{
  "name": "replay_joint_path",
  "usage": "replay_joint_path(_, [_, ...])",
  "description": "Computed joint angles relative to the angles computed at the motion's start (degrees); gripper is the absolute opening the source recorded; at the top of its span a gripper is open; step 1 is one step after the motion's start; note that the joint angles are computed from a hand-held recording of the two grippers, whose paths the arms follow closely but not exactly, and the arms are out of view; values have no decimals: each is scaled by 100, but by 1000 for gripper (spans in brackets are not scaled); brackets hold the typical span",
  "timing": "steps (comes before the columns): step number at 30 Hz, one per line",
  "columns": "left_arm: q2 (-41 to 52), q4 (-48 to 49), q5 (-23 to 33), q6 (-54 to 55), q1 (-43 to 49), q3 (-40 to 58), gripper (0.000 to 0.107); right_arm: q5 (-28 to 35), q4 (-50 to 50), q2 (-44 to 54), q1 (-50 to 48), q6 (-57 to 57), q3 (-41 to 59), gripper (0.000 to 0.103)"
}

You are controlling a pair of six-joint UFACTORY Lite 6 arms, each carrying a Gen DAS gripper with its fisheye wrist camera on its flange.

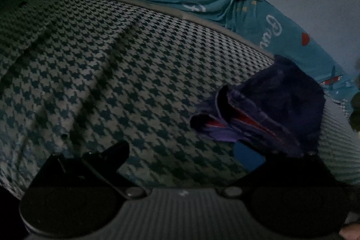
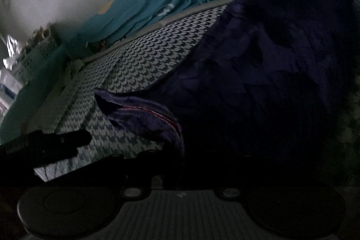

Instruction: Fold clothes

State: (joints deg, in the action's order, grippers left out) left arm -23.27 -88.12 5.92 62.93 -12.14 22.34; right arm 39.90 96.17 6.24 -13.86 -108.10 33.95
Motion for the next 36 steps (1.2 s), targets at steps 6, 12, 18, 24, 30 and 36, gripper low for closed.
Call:
replay_joint_path(6, [239, -686, 756, 667, 134, 197, 103, -54, 36, -84, 37, -99, -51, 18])
replay_joint_path(12, [852, -808, 1171, 588, -36, 734, 103, -21, 22, -44, 8, -72, -32, 18])
replay_joint_path(18, [1542, -1053, 1347, 583, -265, 1323, 103, -49, 41, -88, 31, -89, -57, 18])
replay_joint_path(24, [2374, -1262, 1555, 500, -384, 2016, 103, -86, 67, -111, 60, -96, -59, 18])
replay_joint_path(30, [3175, -990, 1343, -27, -603, 2780, 103, -58, 17, -110, 43, -54, -36, 18])
replay_joint_path(36, [3544, -987, 1017, 5, -792, 3211, 99, -132, 98, -203, 99, -215, -105, 18])
